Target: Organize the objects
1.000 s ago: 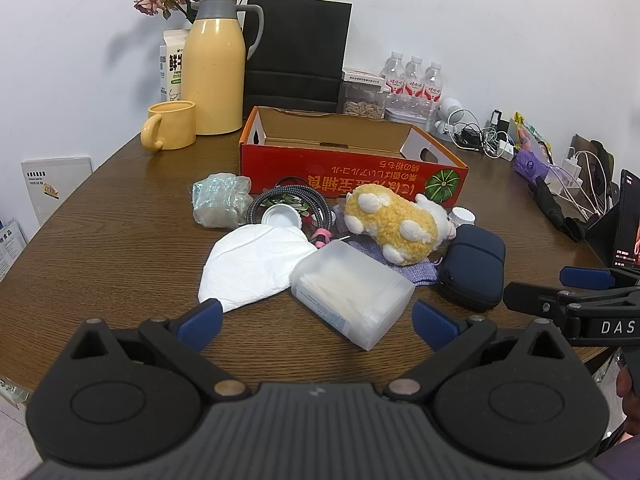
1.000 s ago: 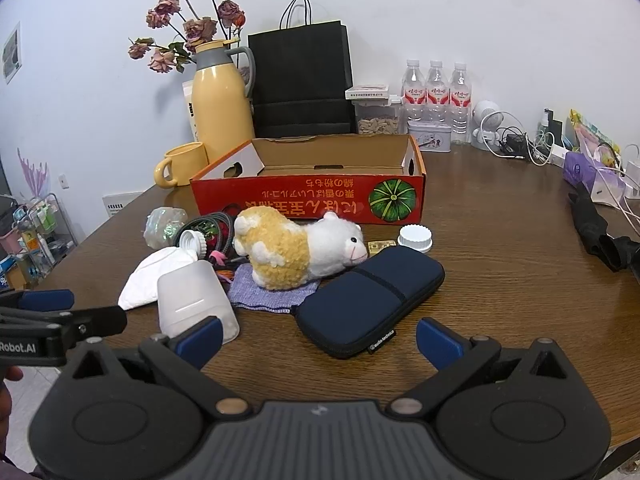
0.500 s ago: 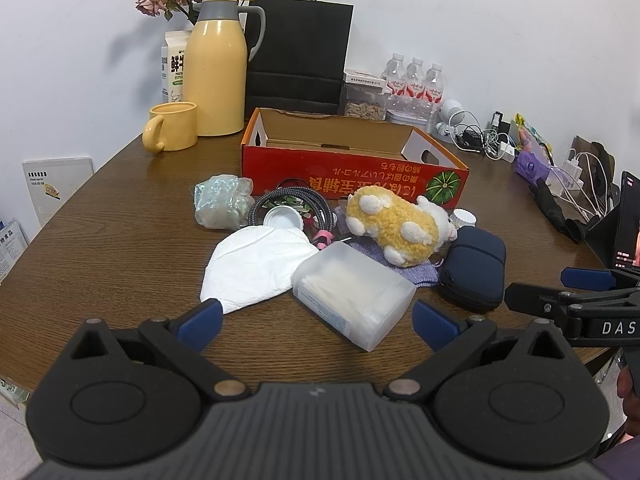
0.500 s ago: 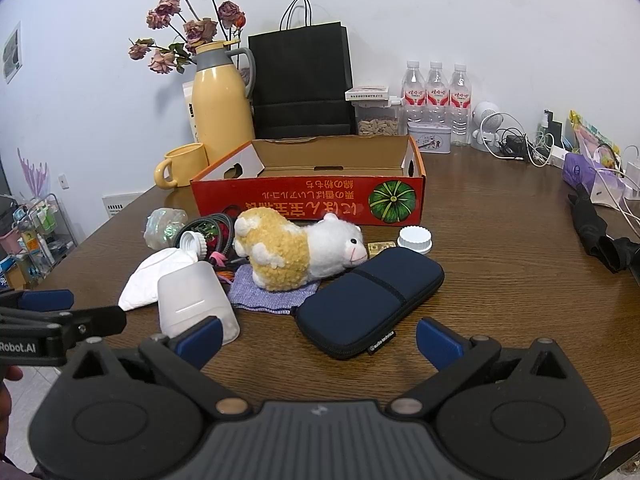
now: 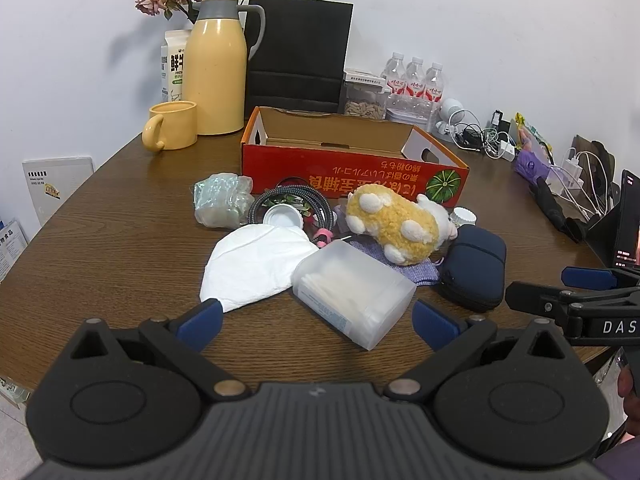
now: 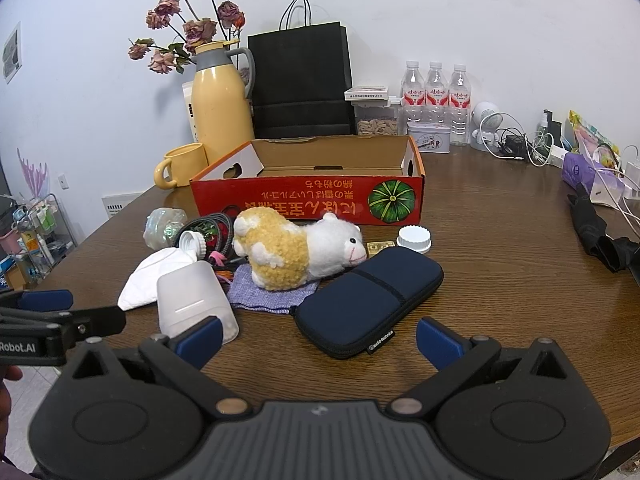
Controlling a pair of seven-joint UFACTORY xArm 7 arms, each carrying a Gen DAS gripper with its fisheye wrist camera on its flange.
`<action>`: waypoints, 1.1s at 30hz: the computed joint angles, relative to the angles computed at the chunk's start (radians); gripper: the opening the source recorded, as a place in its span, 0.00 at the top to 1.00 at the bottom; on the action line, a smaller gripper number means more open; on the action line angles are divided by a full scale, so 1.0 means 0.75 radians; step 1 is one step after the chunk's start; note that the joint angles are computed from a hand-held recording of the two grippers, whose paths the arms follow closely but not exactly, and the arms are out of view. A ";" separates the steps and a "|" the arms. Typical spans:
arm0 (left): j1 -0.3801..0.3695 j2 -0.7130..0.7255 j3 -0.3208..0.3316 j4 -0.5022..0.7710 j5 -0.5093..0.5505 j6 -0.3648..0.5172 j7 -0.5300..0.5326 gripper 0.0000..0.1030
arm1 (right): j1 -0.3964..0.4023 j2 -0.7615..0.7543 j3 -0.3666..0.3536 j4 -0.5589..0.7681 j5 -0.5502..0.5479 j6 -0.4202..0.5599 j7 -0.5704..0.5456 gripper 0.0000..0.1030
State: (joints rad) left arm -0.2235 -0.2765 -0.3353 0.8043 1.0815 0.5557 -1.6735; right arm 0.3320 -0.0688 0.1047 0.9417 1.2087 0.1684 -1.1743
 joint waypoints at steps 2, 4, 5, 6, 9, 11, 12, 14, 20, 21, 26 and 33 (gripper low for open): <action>-0.001 0.000 0.000 0.000 0.001 0.001 -0.001 0.00 | 0.000 0.000 0.000 0.000 0.000 0.001 0.000 0.00; -0.001 -0.001 0.000 0.000 0.000 0.001 0.000 0.00 | 0.000 -0.001 0.000 0.000 0.003 0.001 -0.003 0.00; -0.001 0.000 0.000 0.000 0.001 0.001 -0.001 0.00 | -0.001 0.000 0.000 0.000 0.003 0.001 -0.004 0.00; -0.001 0.000 0.001 0.000 0.001 0.001 -0.001 0.00 | 0.000 0.000 0.000 0.000 0.003 0.000 -0.003 0.00; -0.002 0.000 0.001 0.000 0.001 0.001 -0.001 0.00 | 0.000 0.000 0.001 0.000 0.002 -0.001 -0.002 0.00; -0.002 0.000 0.001 -0.003 0.002 -0.001 -0.006 0.00 | -0.001 0.001 0.001 0.000 -0.001 -0.001 0.001 0.00; -0.003 0.000 0.001 -0.004 0.001 -0.002 -0.006 0.00 | -0.001 0.001 0.002 -0.001 -0.003 -0.002 0.002 0.00; -0.001 0.005 0.003 -0.007 0.004 -0.010 -0.010 0.00 | -0.003 0.003 0.001 -0.002 -0.013 -0.002 0.009 0.00; 0.004 0.027 0.021 0.000 0.011 -0.042 0.003 0.00 | -0.011 0.015 0.001 0.005 -0.042 -0.003 0.020 0.00; 0.006 0.031 0.026 0.002 0.011 -0.051 0.007 0.00 | -0.012 0.018 0.001 0.008 -0.047 -0.004 0.018 0.00; 0.016 0.084 0.059 0.028 0.045 -0.143 0.049 0.00 | -0.025 0.050 0.009 0.029 -0.093 -0.018 0.034 0.00; -0.004 0.225 0.115 0.136 0.152 -0.207 0.189 0.00 | -0.075 0.132 0.031 0.102 -0.203 -0.026 0.077 0.00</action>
